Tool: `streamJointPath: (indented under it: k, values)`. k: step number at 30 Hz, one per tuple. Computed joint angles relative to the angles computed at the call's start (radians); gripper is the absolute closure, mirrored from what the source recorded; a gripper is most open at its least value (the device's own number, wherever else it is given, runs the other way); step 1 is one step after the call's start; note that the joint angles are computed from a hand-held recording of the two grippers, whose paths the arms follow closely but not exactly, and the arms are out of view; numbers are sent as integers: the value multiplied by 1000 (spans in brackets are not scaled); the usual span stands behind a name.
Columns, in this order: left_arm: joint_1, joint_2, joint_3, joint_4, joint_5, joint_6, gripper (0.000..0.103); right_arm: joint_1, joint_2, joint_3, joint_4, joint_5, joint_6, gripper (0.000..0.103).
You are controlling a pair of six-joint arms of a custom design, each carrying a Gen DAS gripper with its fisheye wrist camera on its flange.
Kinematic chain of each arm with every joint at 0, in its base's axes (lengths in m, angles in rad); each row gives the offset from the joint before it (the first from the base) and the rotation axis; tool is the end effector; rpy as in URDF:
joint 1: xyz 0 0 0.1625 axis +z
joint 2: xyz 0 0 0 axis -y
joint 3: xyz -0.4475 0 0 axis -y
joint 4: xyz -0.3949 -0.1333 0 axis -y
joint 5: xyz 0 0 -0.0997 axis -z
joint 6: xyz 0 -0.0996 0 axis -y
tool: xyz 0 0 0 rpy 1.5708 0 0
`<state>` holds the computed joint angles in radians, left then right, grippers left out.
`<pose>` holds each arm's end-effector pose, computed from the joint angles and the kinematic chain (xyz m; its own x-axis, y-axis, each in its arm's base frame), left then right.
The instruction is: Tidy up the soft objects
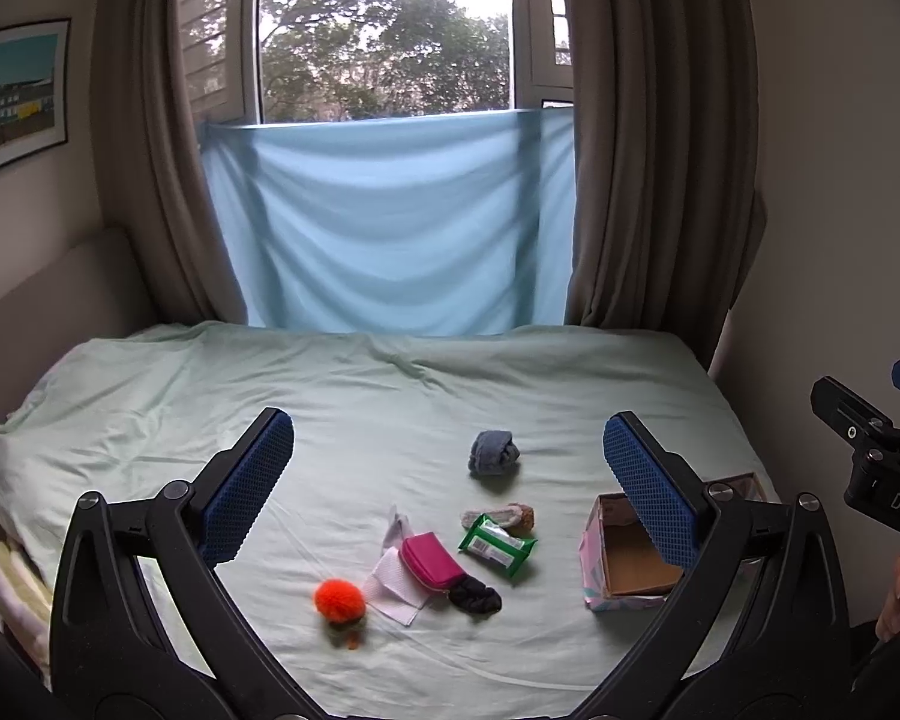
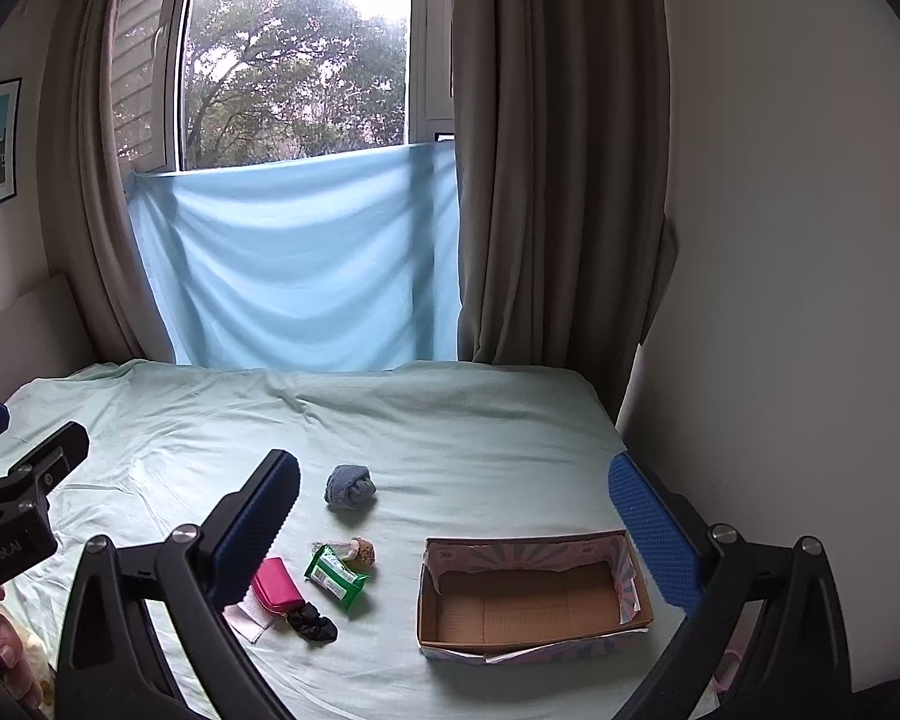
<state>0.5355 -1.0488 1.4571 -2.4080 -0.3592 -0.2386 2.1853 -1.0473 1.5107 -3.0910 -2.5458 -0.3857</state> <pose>-0.4785 -0.5473 0.4032 -0.6845 -0.0090 -0.7290 0.6384 0.4754 -0.6053 0.4305 -0.5219 0.4329 -0.7032 0.0947 0.7046 -0.5915 0.4720 -0.6537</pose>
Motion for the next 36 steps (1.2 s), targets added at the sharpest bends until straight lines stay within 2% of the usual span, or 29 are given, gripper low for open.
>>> streamJointPath:
  k: [36]
  values:
    - [13,11,-31,43,-22,-19,1,-12,-2,2,-11,45,-13,0]
